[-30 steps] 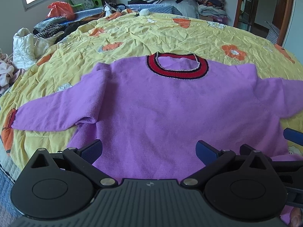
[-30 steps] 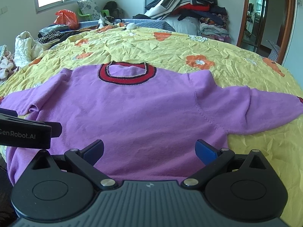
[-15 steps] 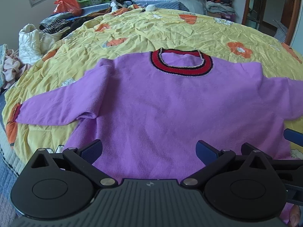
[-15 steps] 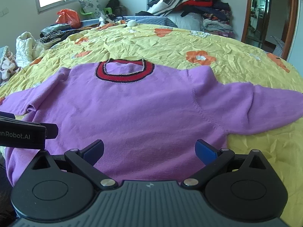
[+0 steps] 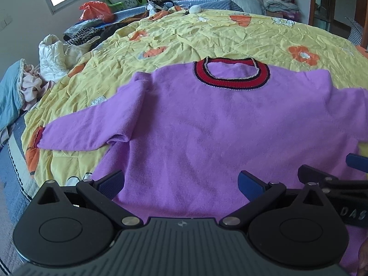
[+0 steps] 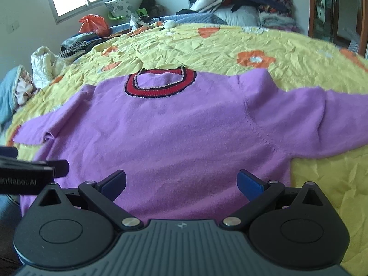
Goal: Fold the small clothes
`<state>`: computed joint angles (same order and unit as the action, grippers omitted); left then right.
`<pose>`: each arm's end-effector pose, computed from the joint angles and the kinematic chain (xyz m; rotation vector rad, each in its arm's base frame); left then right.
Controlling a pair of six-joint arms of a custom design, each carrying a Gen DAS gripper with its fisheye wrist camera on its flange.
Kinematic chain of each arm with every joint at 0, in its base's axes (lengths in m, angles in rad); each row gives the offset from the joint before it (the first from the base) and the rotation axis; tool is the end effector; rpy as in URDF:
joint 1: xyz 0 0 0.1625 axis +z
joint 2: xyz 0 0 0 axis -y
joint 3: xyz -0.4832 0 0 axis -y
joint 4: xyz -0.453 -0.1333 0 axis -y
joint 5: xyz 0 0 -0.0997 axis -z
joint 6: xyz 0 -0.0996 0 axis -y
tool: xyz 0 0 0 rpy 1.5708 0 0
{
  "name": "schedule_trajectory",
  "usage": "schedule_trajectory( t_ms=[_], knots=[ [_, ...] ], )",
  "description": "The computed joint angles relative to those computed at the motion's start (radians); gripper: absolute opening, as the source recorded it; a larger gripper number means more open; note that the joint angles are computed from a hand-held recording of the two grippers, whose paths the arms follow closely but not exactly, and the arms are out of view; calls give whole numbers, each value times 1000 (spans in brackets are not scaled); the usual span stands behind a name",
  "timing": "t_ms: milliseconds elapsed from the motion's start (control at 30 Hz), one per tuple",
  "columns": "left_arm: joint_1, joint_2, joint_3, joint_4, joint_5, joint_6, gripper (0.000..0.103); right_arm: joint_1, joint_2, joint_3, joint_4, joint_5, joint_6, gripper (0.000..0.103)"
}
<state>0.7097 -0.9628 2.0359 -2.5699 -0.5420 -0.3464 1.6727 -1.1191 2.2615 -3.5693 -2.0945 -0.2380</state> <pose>-0.3035 -0.5489 0.1025 0.5983 2.0943 -0.6323 0.1369 -0.5183 0.2040 0.1156 -2.3925 1.0390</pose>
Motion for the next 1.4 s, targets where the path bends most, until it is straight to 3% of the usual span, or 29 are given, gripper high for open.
schedule_trajectory(
  t_ms=[133, 400, 467, 533, 600, 667, 800, 867, 933, 1000, 1067, 1100, 1167, 1233, 1367, 1400],
  knots=[
    [17, 3, -12, -18, -20, 19, 103, -38, -36, -6, 71, 82, 93, 103],
    [66, 26, -58, -44, -40, 98, 103, -21, -12, -41, 19, 22, 102, 103],
    [73, 43, -74, -47, -27, 118, 103, -23, 3, -37, -68, 40, 73, 103],
    [77, 63, -84, -81, -13, 176, 103, -28, 35, -29, -212, 73, -16, 103],
    [76, 85, -76, -199, -13, 275, 103, -18, 84, -38, -337, 28, -200, 103],
    [82, 95, -85, -231, -44, 292, 103, -11, 95, -47, -338, -34, -291, 103],
    [96, 106, -113, -217, -134, 269, 103, -52, 38, -22, -304, -30, -256, 103],
    [96, 118, -123, -224, -148, 266, 103, -85, 25, -20, -357, -50, -276, 103],
    [91, 138, -119, -311, -145, 318, 103, -128, 4, -14, -416, -65, -328, 103],
    [86, 161, -112, -406, -138, 392, 103, -168, -15, -29, -449, -140, -366, 103],
    [91, 168, -131, -344, -150, 376, 103, -210, -50, -59, -402, -237, -332, 103],
    [100, 161, -144, -290, -187, 356, 103, -241, -70, -60, -420, -241, -336, 103],
    [116, 147, -142, -306, -257, 343, 103, -299, -98, -62, -495, -229, -335, 103],
    [124, 139, -131, -355, -284, 339, 103, -362, -166, -53, -418, -186, -251, 103],
    [118, 147, -124, -398, -249, 376, 103, -513, -313, -39, -201, 92, -99, 103],
    [118, 146, -130, -373, -249, 371, 103, -547, -338, -59, -129, 137, -21, 103]
  ],
)
